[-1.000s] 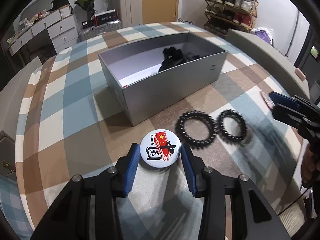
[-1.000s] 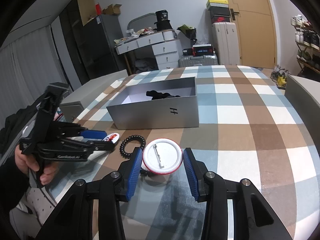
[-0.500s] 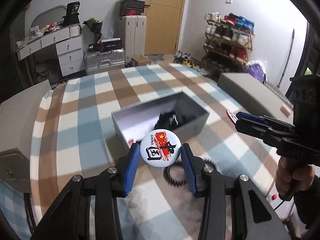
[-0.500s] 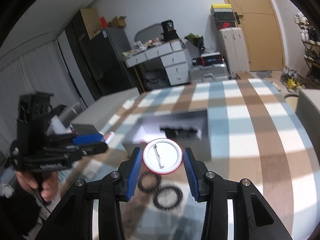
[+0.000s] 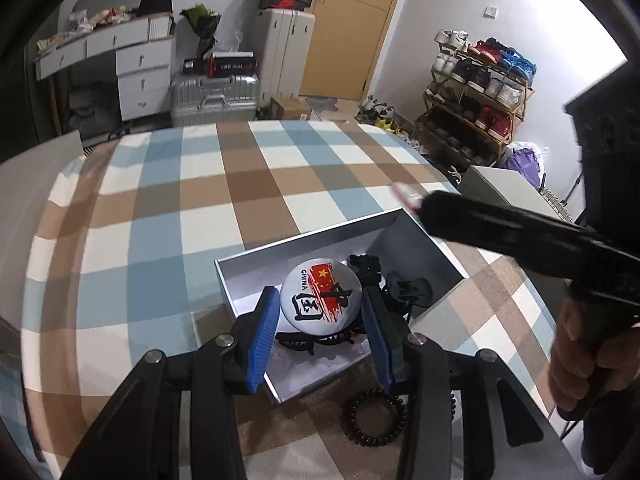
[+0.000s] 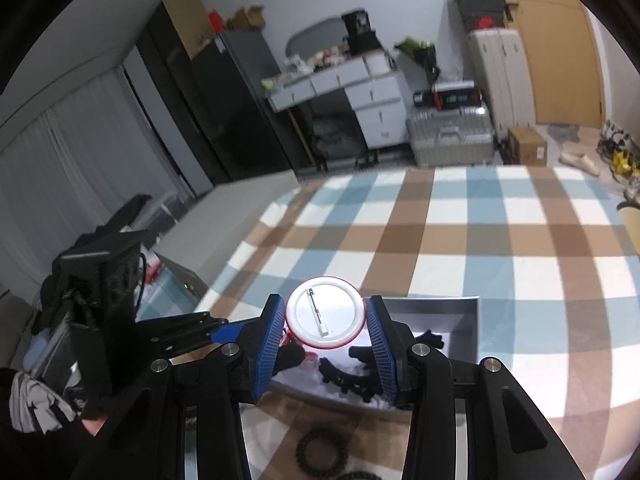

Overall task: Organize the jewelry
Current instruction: 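Carry both badges into the silver box with both grippers, then open both grippers to drop the badges and withdraw from the box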

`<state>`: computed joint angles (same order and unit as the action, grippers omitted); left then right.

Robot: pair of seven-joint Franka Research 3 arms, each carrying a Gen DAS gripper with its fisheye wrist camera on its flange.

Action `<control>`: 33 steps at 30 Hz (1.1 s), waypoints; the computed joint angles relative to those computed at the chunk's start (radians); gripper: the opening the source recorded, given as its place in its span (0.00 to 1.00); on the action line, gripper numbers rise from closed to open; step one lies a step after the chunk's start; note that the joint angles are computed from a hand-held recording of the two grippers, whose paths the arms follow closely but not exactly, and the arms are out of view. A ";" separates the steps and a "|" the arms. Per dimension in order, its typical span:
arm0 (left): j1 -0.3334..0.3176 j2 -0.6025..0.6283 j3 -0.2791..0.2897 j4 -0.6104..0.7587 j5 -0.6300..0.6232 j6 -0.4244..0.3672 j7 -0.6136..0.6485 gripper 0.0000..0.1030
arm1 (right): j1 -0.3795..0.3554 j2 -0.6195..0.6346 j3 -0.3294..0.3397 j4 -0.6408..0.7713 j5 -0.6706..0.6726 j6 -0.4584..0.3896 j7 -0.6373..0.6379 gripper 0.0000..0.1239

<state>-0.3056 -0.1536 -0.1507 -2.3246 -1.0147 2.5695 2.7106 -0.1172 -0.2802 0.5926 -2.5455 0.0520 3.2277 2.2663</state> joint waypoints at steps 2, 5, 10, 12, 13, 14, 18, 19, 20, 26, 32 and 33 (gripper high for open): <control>0.002 0.001 0.000 -0.001 0.010 -0.008 -0.009 0.35 | 0.138 0.066 -0.138 0.025 0.032 -0.005 -0.049 0.33; 0.006 0.003 0.002 0.002 0.020 -0.026 -0.017 0.35 | 0.244 0.118 -0.242 0.057 0.064 -0.030 -0.091 0.33; 0.013 0.005 0.006 0.004 0.017 -0.050 -0.017 0.35 | 0.323 0.147 -0.324 0.079 0.080 -0.049 -0.101 0.34; 0.018 0.011 0.004 0.010 0.028 -0.058 -0.030 0.36 | 0.292 0.148 -0.301 0.078 0.039 -0.047 -0.061 0.34; 0.019 0.017 -0.001 0.013 0.034 -0.046 -0.041 0.36 | 0.247 0.144 -0.264 0.076 -0.003 -0.049 -0.016 0.34; 0.020 0.017 -0.002 0.014 0.031 -0.041 -0.043 0.36 | 0.220 0.141 -0.244 0.079 -0.033 -0.058 0.015 0.35; 0.018 0.010 -0.007 0.008 0.037 -0.018 -0.051 0.36 | 0.207 0.120 -0.238 0.061 -0.090 -0.041 0.065 0.34; 0.017 0.007 -0.005 0.007 0.040 -0.022 -0.050 0.37 | 0.182 0.103 -0.214 0.046 -0.101 -0.025 0.084 0.35; 0.017 0.003 -0.005 0.003 0.045 -0.022 -0.055 0.39 | 0.144 0.088 -0.178 0.036 -0.108 -0.018 0.101 0.35; 0.003 -0.037 0.006 -0.028 0.031 -0.002 -0.042 0.57 | 0.035 -0.037 -0.046 -0.056 -0.041 0.001 0.125 0.35; -0.022 -0.076 0.006 -0.073 0.061 0.073 -0.065 0.60 | -0.054 -0.201 0.091 -0.160 0.028 0.019 0.181 0.47; -0.028 -0.087 -0.005 -0.093 0.081 0.132 -0.084 0.60 | -0.069 -0.235 0.118 -0.179 0.045 0.023 0.195 0.50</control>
<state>-0.3333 -0.2402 -0.1560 -2.4179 -0.9336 2.7018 2.6264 -0.1860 -0.5155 0.7105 -2.7248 0.0975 3.2507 2.4617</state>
